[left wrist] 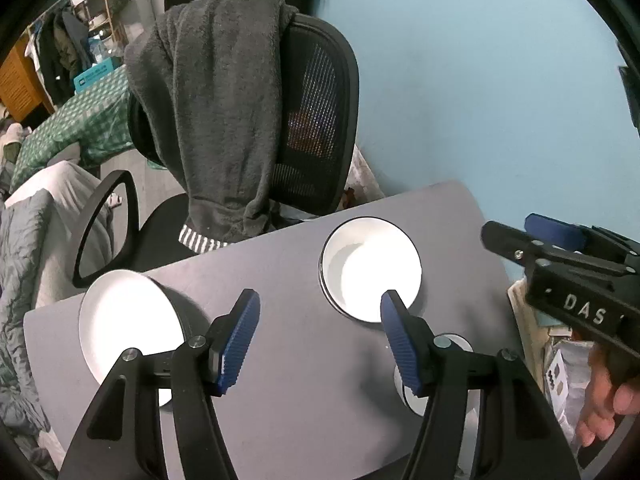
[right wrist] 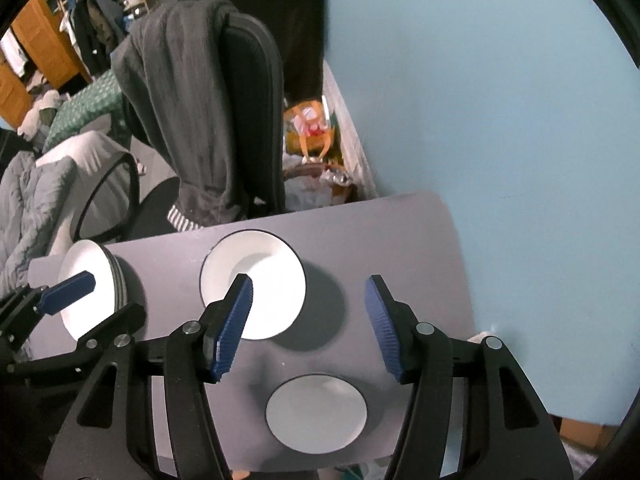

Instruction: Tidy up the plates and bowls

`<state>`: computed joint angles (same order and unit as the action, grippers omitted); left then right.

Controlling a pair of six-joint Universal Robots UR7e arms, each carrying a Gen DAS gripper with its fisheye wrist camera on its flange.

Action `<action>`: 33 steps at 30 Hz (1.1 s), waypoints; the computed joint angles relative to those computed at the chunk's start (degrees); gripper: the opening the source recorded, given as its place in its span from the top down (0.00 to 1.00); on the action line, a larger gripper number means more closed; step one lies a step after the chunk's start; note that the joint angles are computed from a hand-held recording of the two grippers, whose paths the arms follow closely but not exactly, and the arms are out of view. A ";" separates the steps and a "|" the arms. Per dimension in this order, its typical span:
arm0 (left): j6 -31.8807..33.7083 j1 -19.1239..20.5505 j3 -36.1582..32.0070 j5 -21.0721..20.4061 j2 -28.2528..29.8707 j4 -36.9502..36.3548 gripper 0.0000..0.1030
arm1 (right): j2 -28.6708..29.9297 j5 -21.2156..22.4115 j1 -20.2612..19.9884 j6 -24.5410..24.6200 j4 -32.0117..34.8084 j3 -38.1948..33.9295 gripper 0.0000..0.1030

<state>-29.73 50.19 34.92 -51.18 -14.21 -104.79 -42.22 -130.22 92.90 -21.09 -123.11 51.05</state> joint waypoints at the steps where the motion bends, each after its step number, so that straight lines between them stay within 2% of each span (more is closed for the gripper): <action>1: 0.03 -0.17 1.31 -0.06 -0.82 -0.68 0.38 | -0.77 -0.09 0.14 0.05 -0.95 1.13 0.44; 8: 1.05 -1.41 9.36 -0.66 -5.84 -5.72 0.34 | -5.13 -1.31 1.07 -0.13 -6.61 7.76 0.44; 16: 4.93 -2.92 14.84 -1.19 -9.24 -8.73 0.34 | -9.65 -1.91 1.72 3.47 -8.63 14.27 0.44; 25: 5.88 -3.83 18.67 -4.36 -11.75 -9.74 0.34 | -13.14 -3.35 2.32 6.05 -10.63 19.52 0.44; 33: 8.17 -4.14 18.77 -6.50 -11.35 -10.34 0.34 | -15.62 -5.40 2.41 8.30 -12.96 23.53 0.44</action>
<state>-21.56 46.05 53.69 -57.68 -25.56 -115.14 -57.85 -135.62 95.31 -12.79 -136.07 74.57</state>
